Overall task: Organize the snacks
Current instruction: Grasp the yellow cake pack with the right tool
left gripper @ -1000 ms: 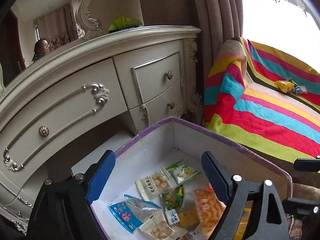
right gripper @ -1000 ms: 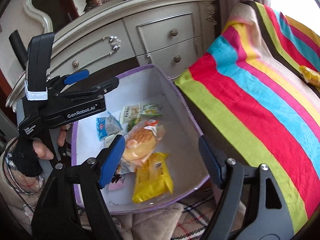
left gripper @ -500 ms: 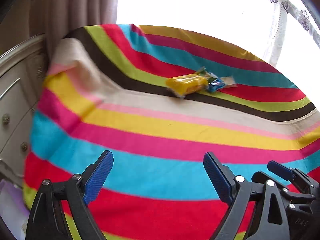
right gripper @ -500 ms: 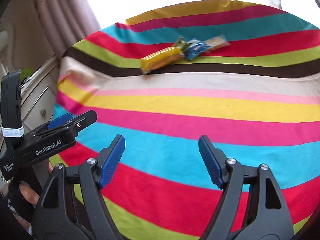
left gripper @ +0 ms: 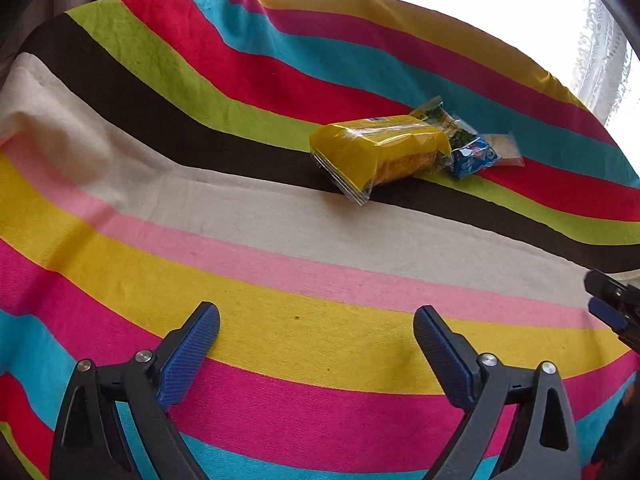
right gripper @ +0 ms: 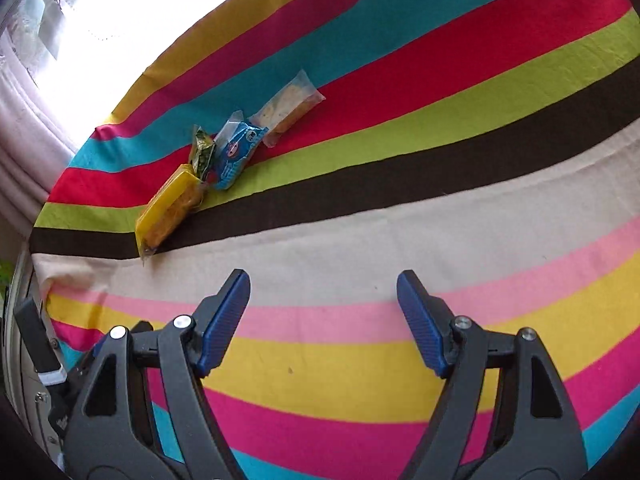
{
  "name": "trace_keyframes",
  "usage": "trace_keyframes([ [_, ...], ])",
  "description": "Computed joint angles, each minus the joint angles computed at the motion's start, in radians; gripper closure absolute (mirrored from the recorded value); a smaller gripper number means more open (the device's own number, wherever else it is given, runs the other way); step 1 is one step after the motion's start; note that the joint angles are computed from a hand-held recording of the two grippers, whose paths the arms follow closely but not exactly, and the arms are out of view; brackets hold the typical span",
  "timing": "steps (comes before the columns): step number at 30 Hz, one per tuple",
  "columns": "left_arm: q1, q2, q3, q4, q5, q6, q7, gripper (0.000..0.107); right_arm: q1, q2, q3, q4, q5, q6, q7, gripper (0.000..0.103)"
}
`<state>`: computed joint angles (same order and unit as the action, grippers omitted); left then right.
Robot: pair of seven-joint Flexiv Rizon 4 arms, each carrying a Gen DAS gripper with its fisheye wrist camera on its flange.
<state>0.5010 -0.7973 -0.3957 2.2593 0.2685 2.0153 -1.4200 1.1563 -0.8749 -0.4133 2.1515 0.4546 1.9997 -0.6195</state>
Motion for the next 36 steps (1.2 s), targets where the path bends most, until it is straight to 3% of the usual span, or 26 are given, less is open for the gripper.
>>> trace_keyframes([
  [2,0.067,-0.025,-0.057,0.003,0.033,-0.002,-0.003,0.004,-0.094,0.002,0.069,-0.069,-0.046,0.003,-0.023,0.025],
  [5,0.063,-0.022,-0.049,0.008,0.033,0.006,-0.003,0.004,-0.303,-0.028,0.24,-0.182,-0.264,0.081,0.047,0.025],
  [7,0.051,-0.023,-0.043,-0.001,0.028,0.001,0.0,0.004,-0.391,-0.044,0.346,-0.299,-0.276,0.004,-0.014,0.025],
  [11,0.067,-0.043,-0.056,-0.014,0.052,0.007,-0.024,0.004,-0.39,-0.075,0.319,-0.479,-0.354,-0.222,0.089,0.025],
  [13,0.0,-0.017,0.004,0.004,-0.053,0.045,-0.042,0.004,-0.374,-0.068,0.265,-0.529,-0.477,-0.373,0.248,0.024],
  [14,-0.004,-0.017,0.017,0.0,-0.039,0.05,-0.071,0.004,-0.382,-0.068,0.281,-0.586,-0.441,-0.475,0.243,0.023],
  [16,-0.002,-0.017,0.018,-0.005,-0.023,0.046,-0.08,0.004,-0.456,-0.092,0.388,-0.712,-0.379,-0.602,0.163,0.021],
  [18,0.008,-0.021,0.013,-0.007,-0.008,0.044,-0.088,0.004,-0.477,-0.114,0.411,-0.815,-0.469,-0.827,0.243,0.02],
  [20,0.044,-0.033,-0.014,-0.007,0.016,0.045,-0.101,0.004,-0.465,-0.146,0.401,-0.904,-0.538,-0.977,0.277,0.016],
  [22,0.106,-0.059,-0.058,-0.003,0.057,0.057,-0.114,0.004,-0.452,-0.179,0.406,-0.99,-0.623,-1.136,0.254,0.014],
  [24,0.122,-0.067,-0.068,-0.004,0.073,0.06,-0.119,0.004,-0.455,-0.196,0.437,-1.024,-0.702,-1.213,0.152,0.015],
  [26,0.107,-0.059,-0.058,-0.005,0.071,0.057,-0.12,0.004,-0.467,-0.164,0.456,-0.952,-0.753,-1.168,0.071,0.026],
  [27,0.092,-0.051,-0.047,-0.006,0.069,0.051,-0.114,0.004,-0.498,-0.132,0.487,-0.88,-0.797,-1.105,0.067,0.039],
  [28,0.101,-0.057,-0.056,-0.009,0.077,0.045,-0.111,0.004,-0.509,-0.094,0.486,-0.798,-0.791,-1.037,0.045,0.044],
  [31,0.16,-0.09,-0.104,-0.007,0.109,0.052,-0.114,0.004,-0.412,0.031,0.341,-0.554,-0.539,-0.837,-0.195,0.049],
  [33,0.196,-0.107,-0.132,-0.007,0.125,0.052,-0.117,0.004,-0.405,0.107,0.34,-0.391,-0.445,-0.708,-0.3,0.049],
  [34,0.201,-0.109,-0.135,-0.006,0.126,0.052,-0.116,0.004,-0.442,0.139,0.385,-0.31,-0.453,-0.627,-0.317,0.049],
  [36,0.194,-0.106,-0.13,-0.007,0.12,0.051,-0.113,0.004,-0.517,0.188,0.45,-0.15,-0.609,-0.484,-0.227,0.049],
])
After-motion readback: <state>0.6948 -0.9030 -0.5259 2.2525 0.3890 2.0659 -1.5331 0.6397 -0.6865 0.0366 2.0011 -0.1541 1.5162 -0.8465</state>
